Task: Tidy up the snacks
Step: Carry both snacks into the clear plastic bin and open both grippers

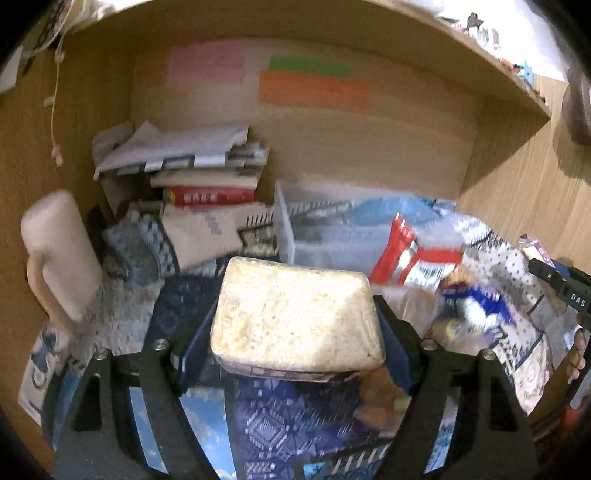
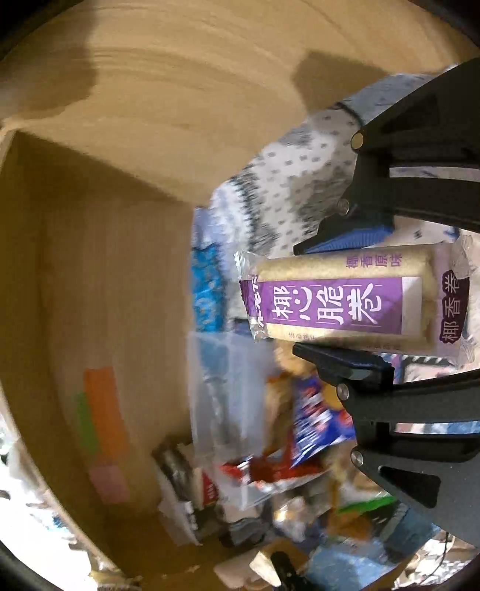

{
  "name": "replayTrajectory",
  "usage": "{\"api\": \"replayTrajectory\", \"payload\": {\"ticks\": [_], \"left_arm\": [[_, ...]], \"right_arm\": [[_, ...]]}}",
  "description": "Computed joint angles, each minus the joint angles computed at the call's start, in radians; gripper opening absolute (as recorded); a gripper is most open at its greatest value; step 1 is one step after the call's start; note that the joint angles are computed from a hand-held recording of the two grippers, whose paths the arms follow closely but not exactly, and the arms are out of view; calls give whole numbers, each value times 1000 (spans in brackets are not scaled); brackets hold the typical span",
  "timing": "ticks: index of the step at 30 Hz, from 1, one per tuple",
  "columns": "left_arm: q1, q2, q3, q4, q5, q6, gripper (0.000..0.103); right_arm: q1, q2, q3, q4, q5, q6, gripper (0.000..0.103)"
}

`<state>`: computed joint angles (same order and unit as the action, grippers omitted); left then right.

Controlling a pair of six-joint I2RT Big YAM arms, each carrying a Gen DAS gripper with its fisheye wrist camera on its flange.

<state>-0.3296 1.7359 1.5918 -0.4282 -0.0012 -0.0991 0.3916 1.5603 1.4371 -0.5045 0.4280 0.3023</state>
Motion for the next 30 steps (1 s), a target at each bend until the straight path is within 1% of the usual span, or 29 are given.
{"api": "replayTrajectory", "payload": {"ticks": [6, 11, 15, 19, 21, 24, 26, 27, 28, 29, 30], "left_arm": [[-15, 30, 84, -7, -6, 33, 80], [-22, 71, 177, -24, 11, 48, 80], [-20, 126, 284, -68, 42, 54, 80], [-17, 204, 418, -133, 59, 65, 80], [-16, 238, 473, -162, 63, 66, 80], [-15, 309, 591, -227, 68, 62, 80], [-17, 370, 690, -282, 59, 72, 80], [-15, 389, 722, -303, 61, 77, 80], [-16, 427, 785, -343, 64, 86, 80], [-16, 442, 811, -361, 65, 89, 80], [-17, 476, 866, -396, 68, 93, 80]], "right_arm": [[6, 38, 87, 40, -13, -80, 42], [11, 90, 172, 47, -40, -125, 42], [12, 139, 240, 50, -52, -168, 42], [7, 189, 309, 37, -68, -188, 43], [1, 221, 354, 13, -86, -188, 43], [-10, 267, 417, -26, -115, -183, 42], [-18, 290, 454, -54, -135, -182, 43], [-23, 306, 477, -71, -146, -182, 43], [-28, 321, 501, -90, -157, -182, 43], [-30, 339, 529, -109, -163, -181, 43], [-33, 360, 558, -129, -166, -184, 43]]}}
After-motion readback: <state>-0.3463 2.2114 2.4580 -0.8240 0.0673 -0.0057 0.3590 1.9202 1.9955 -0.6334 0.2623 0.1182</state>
